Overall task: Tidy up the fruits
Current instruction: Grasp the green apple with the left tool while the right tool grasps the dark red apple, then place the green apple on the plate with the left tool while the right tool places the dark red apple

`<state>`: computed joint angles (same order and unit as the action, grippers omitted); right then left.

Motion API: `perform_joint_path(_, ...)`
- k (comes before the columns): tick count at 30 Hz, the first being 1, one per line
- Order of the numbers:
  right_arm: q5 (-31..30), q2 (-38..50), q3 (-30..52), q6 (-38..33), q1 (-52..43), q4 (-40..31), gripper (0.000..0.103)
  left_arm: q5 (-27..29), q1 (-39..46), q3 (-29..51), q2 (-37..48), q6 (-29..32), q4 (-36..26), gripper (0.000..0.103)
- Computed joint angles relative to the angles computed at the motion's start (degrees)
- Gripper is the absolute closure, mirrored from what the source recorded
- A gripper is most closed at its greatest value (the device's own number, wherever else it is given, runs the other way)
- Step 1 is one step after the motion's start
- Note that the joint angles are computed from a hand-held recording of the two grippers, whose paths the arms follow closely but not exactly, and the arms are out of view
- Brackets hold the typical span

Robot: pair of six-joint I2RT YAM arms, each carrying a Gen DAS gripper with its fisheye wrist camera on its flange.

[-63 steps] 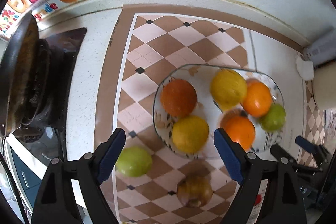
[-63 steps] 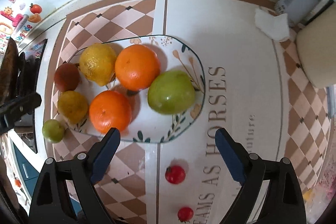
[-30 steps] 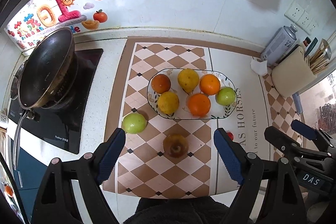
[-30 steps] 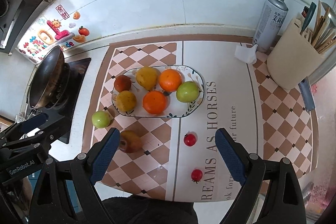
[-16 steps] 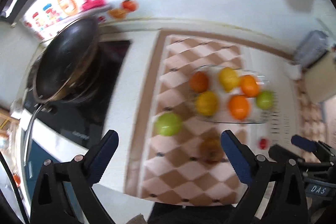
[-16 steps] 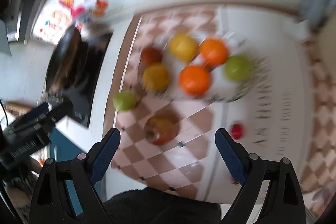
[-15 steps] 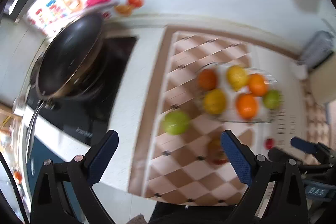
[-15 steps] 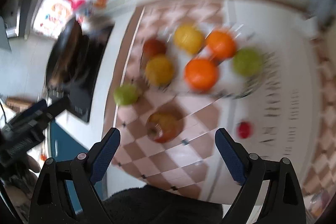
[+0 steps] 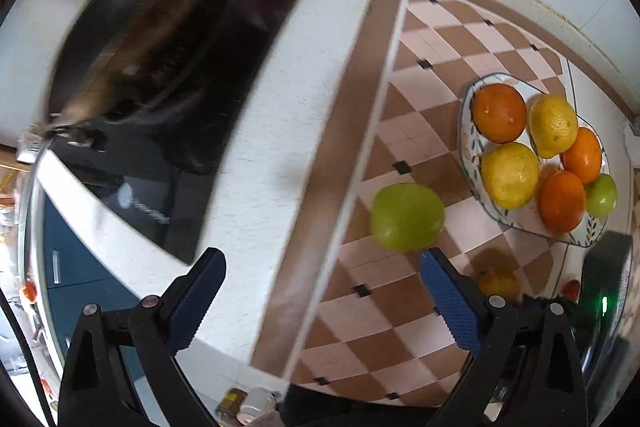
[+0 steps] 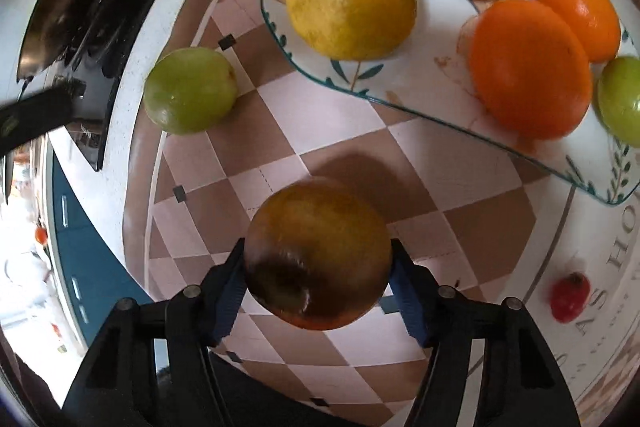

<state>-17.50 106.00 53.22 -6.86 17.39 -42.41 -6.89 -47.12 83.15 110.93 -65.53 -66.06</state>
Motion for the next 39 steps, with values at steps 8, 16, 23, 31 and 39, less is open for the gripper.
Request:
perform_joint_path(8, 1.6, -1.7, -0.1, -7.3, -11.2, -4.0, 0.035, 6.4, 4.3, 6.2, 11.9, 8.9, 5.9, 0.003)
perform_joint_path(16, 2.3, 1.1, 2.3, -11.9, -19.2, -6.2, 0.035, 9.9, 4.8, 8.1, 16.6, 12.6, 9.6, 0.039)
perform_joint_path(23, 1.0, 3.9, 4.4, -13.4, -22.1, -8.3, 0.034, 9.7, 1.2, 7.7, 15.9, 9.5, 10.4, 0.044)
perform_joint_path(31, 0.0, 4.5, 4.2, -13.6, -22.7, -8.2, 0.034, 11.6, -4.6, 1.9, 12.0, 2.7, 15.5, 0.044)
perform_joint_path(39, 0.1, 0.1, 1.0, -13.7, -21.6, -6.2, 0.035, 11.1, -6.5, 3.3, 10.2, -0.1, 15.1, 0.044)
